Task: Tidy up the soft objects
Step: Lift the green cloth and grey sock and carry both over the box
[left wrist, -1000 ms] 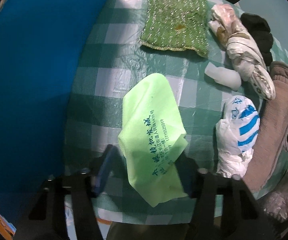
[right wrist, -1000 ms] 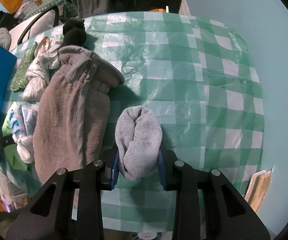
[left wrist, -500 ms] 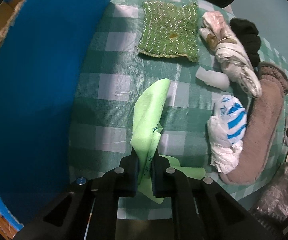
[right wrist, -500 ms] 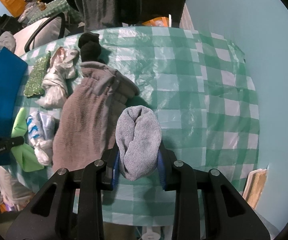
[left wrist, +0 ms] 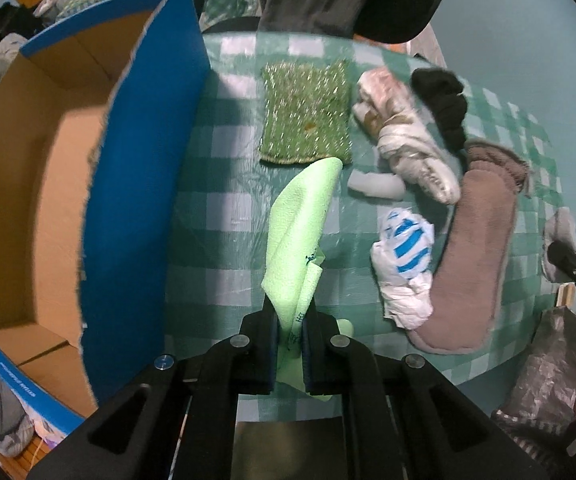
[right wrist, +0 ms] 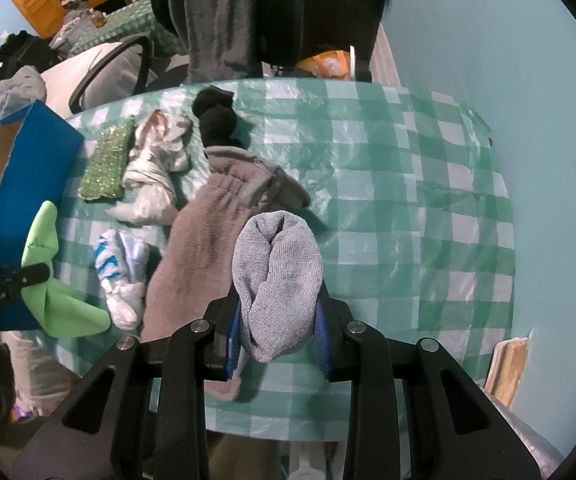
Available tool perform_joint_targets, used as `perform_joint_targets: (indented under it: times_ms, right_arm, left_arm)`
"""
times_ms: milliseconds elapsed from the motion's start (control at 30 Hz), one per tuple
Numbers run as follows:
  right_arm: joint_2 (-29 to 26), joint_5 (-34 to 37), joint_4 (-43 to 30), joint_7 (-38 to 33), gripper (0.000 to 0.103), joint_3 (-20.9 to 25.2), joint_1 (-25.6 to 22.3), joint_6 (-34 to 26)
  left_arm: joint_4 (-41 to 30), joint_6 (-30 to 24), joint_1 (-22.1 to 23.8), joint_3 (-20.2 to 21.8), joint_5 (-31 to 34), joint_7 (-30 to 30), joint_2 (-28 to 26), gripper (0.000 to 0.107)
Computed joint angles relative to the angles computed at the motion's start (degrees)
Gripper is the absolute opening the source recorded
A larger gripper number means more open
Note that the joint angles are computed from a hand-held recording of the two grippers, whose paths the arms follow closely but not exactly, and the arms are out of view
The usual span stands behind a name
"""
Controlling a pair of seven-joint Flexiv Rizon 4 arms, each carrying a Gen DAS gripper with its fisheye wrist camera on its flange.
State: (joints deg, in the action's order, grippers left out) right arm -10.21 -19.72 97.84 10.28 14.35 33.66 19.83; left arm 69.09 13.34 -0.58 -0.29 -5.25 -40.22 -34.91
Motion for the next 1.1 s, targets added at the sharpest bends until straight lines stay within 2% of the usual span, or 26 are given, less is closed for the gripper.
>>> perform_joint_targets:
  times_ms: [333, 1100]
  right_arm:
    - [-1.6, -3.3, -4.1, -1.0, 0.029, -0.7, 1.2, -1.3]
    - [-7.2, -7.9, -15.2, -7.5, 0.029, -3.3, 3.6, -3.1]
  left_arm:
    - [-2.4, -2.3, 1.3, -1.2, -3.9, 1.9, 2.7, 0.009]
    - [-10.3, -5.7, 4.4, -2.1, -9.5, 1.8, 1.6, 0.009]
